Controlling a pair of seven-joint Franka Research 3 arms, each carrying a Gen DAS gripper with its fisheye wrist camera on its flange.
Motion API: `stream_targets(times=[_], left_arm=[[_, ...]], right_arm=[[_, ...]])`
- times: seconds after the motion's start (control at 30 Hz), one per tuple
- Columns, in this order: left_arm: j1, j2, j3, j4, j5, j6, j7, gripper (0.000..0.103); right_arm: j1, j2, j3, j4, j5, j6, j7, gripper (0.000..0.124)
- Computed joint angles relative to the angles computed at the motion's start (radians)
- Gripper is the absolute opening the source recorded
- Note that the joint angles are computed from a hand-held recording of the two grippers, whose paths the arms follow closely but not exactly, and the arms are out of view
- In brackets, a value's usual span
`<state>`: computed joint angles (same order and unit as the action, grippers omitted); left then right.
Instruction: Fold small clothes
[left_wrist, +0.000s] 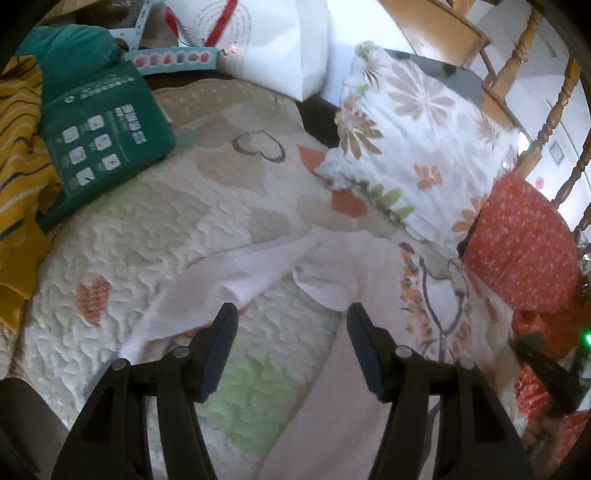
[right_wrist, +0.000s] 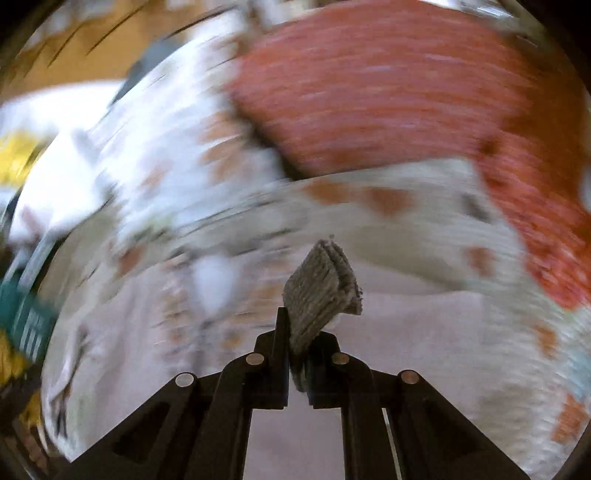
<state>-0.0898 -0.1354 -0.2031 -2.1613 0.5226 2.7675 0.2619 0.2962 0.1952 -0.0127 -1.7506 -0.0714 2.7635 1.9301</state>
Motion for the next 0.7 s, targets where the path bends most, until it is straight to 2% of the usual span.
stream_targets(times=[0.13,0.23,0.33,0.43,0.5,0.6,0.7], left_arm=[[0.022,-0.051,0.01,-0.054,0.004,0.014,-0.036,0.06],[0.035,-0.075,0.022,-0.089,-0.026,0.048,-0.034,0.06],[0.052,-0.08,0.015,-0.095,-0.028,0.041,-0.037,0.06],[0.052,-0.082,0.021,-0.1,-0.058,0.044,-0.021,0.06],[0.057,-0.09,0.022,-0.108,-0.067,0.053,-0.022,0.061],[0.079,-0.104,0.008,-0.112,-0.046,0.036,-0.054,0.063],[0.09,-0.121,0.006,-0.124,-0.044,0.016,-0.083,0.065]], right_arm=[[0.115,0.136,0.047,0.123,-0.037,-0.032,0.01,0.007],[0.189,0.269,0.051,0.263,-0.044,-0.083,-0.003,0.007],[0.221,0.37,0.066,0.378,-0.009,-0.158,-0.065,0.01],[0.217,0.482,0.104,0.535,0.061,-0.284,-0.172,0.014],[0.181,0.484,0.158,0.545,0.157,-0.317,-0.277,0.017],[0.123,0.424,0.217,0.472,0.308,-0.267,-0.401,0.022],[0.151,0.363,0.151,0.407,0.315,-0.224,-0.363,0.022]])
